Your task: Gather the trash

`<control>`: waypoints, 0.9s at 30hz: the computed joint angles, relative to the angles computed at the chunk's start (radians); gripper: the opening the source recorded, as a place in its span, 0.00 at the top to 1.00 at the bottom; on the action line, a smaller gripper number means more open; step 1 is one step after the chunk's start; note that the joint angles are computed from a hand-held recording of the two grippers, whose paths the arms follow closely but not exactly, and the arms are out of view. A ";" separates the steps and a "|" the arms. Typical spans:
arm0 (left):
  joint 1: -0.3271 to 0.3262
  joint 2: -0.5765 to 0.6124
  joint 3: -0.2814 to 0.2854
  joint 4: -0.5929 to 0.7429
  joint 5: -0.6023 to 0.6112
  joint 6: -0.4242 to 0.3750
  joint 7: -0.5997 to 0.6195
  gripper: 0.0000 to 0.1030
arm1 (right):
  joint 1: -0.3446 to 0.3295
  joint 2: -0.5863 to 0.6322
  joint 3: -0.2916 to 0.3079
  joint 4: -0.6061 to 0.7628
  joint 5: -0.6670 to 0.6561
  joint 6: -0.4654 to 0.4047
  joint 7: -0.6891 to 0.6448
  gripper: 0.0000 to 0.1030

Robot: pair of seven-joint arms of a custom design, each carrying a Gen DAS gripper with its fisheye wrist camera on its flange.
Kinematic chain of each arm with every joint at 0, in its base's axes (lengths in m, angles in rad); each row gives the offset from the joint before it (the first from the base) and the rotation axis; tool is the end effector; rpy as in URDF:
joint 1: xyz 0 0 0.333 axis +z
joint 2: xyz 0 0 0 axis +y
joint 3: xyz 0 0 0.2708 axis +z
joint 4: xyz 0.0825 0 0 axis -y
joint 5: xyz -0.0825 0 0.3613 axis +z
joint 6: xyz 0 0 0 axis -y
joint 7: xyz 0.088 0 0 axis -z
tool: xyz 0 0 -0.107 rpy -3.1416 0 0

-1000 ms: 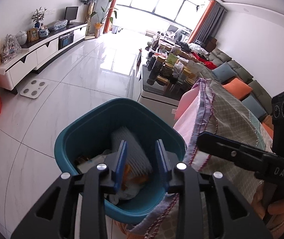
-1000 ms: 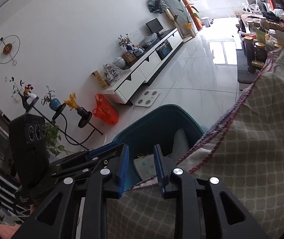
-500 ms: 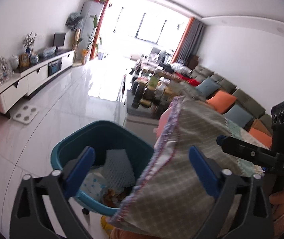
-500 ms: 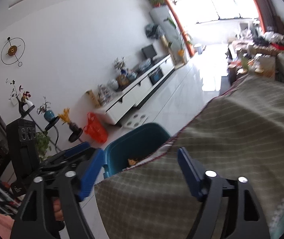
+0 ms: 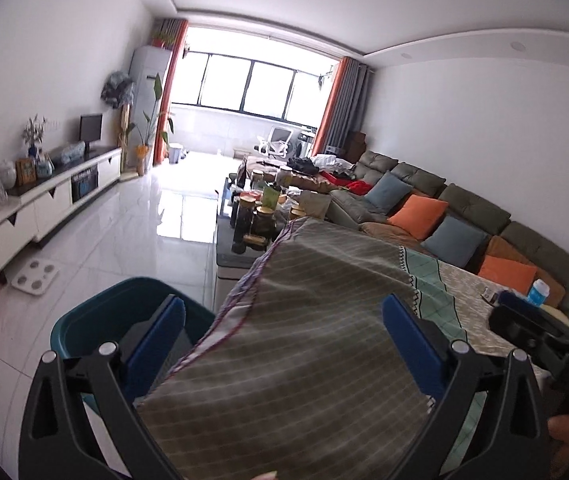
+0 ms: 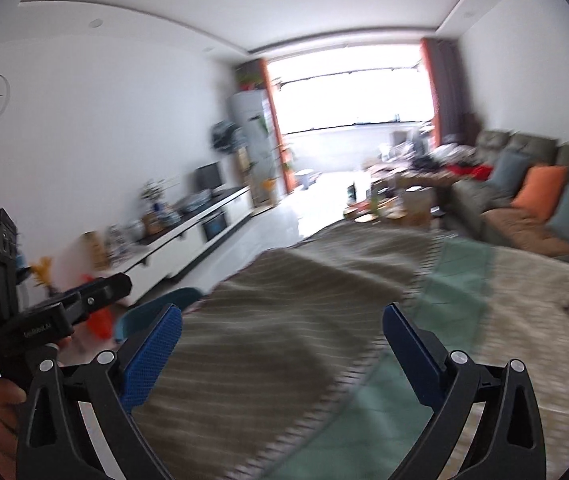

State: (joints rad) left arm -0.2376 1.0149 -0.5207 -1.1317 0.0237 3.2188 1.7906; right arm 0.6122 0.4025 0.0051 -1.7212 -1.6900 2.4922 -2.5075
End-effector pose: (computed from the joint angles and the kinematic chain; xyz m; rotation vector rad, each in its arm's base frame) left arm 0.6568 -0.3781 0.3531 -1.2109 2.0284 -1.5105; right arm 0.5273 0.3805 0.3571 -1.2441 1.6455 -0.9435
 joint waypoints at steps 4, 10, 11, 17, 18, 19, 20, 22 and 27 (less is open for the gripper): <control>-0.053 0.013 0.025 0.027 0.016 0.033 -0.010 0.04 | 0.032 -0.101 0.021 -0.154 0.007 -0.171 0.071 0.03; -0.091 0.027 0.016 0.029 0.081 0.088 -0.010 0.03 | 0.038 -0.171 0.083 -0.266 0.079 -0.369 0.102 0.03; -0.108 0.035 0.025 0.040 0.088 0.096 -0.014 0.03 | 0.037 -0.184 0.090 -0.286 0.084 -0.390 0.109 0.03; -0.170 0.039 0.078 0.046 0.137 0.146 -0.055 0.03 | 0.046 -0.234 0.137 -0.355 0.148 -0.540 0.135 0.03; -0.184 0.036 0.094 0.046 0.136 0.150 -0.064 0.03 | 0.047 -0.239 0.143 -0.362 0.155 -0.557 0.140 0.03; -0.194 0.028 0.110 0.034 0.134 0.162 -0.074 0.03 | 0.050 -0.242 0.149 -0.366 0.162 -0.577 0.143 0.03; -0.206 0.029 0.123 0.034 0.138 0.173 -0.079 0.03 | 0.051 -0.244 0.153 -0.370 0.166 -0.591 0.146 0.03; -0.233 0.021 0.162 0.025 0.134 0.196 -0.094 0.03 | 0.056 -0.244 0.161 -0.372 0.175 -0.624 0.143 0.03; -0.254 0.017 0.186 0.011 0.160 0.226 -0.116 0.03 | 0.063 -0.243 0.169 -0.372 0.199 -0.667 0.128 0.03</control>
State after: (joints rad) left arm -0.4919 1.0322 -0.3344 -1.1204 0.1832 3.4449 1.6742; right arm 0.6757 0.1592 0.1745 -2.0930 -1.4913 1.8251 -2.3792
